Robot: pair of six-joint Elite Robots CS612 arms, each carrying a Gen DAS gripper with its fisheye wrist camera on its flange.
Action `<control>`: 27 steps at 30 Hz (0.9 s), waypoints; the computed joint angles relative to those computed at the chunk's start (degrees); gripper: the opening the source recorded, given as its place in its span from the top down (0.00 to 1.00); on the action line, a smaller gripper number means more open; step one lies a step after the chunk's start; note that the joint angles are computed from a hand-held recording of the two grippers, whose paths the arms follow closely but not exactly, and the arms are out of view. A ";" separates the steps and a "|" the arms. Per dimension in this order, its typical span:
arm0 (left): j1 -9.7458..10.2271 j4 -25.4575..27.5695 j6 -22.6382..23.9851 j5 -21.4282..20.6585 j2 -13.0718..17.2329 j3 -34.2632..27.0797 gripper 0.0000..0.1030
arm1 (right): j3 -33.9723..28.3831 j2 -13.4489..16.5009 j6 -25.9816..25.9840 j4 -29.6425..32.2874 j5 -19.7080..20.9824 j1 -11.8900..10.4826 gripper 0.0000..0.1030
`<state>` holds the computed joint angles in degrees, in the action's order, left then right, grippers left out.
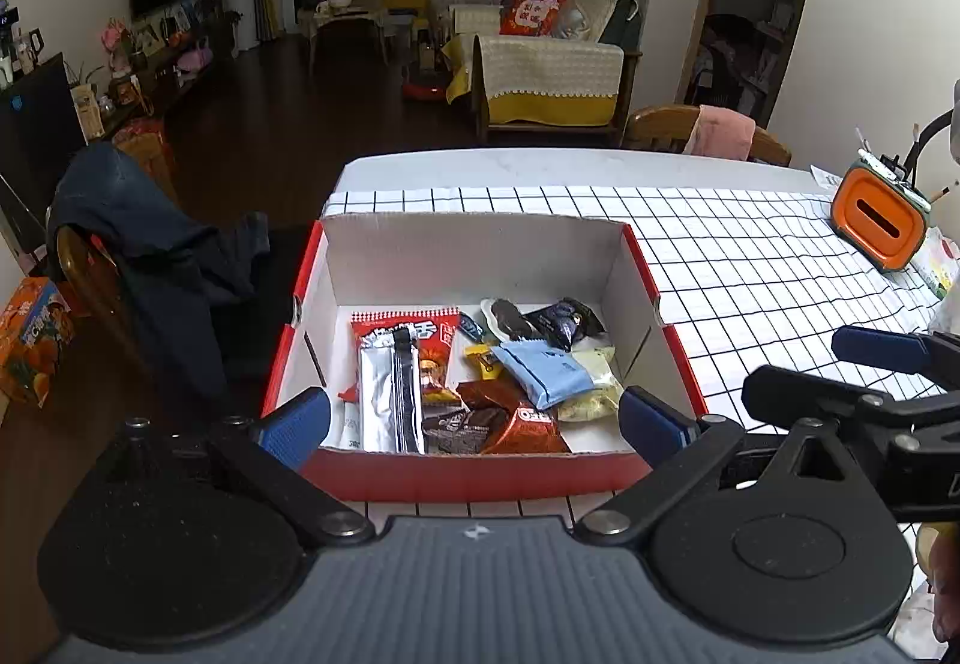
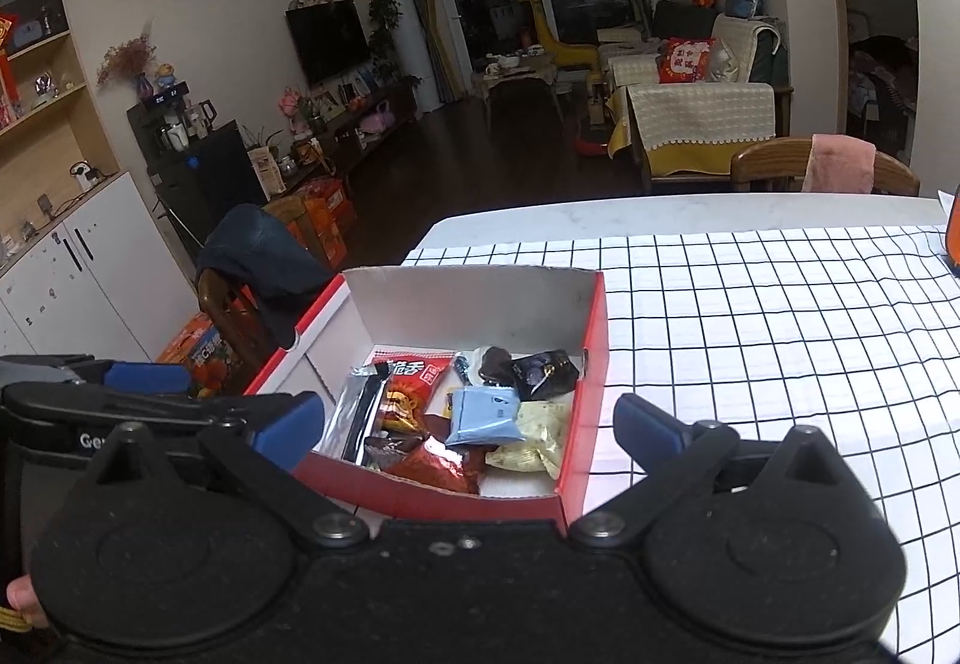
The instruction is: Organize snacks
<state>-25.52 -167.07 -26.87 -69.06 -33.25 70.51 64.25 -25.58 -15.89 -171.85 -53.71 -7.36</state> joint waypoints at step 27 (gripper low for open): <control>0.11 -1.26 -0.21 -0.16 0.17 -0.24 0.00 | -0.40 0.23 0.99 -0.02 -0.83 0.18 0.00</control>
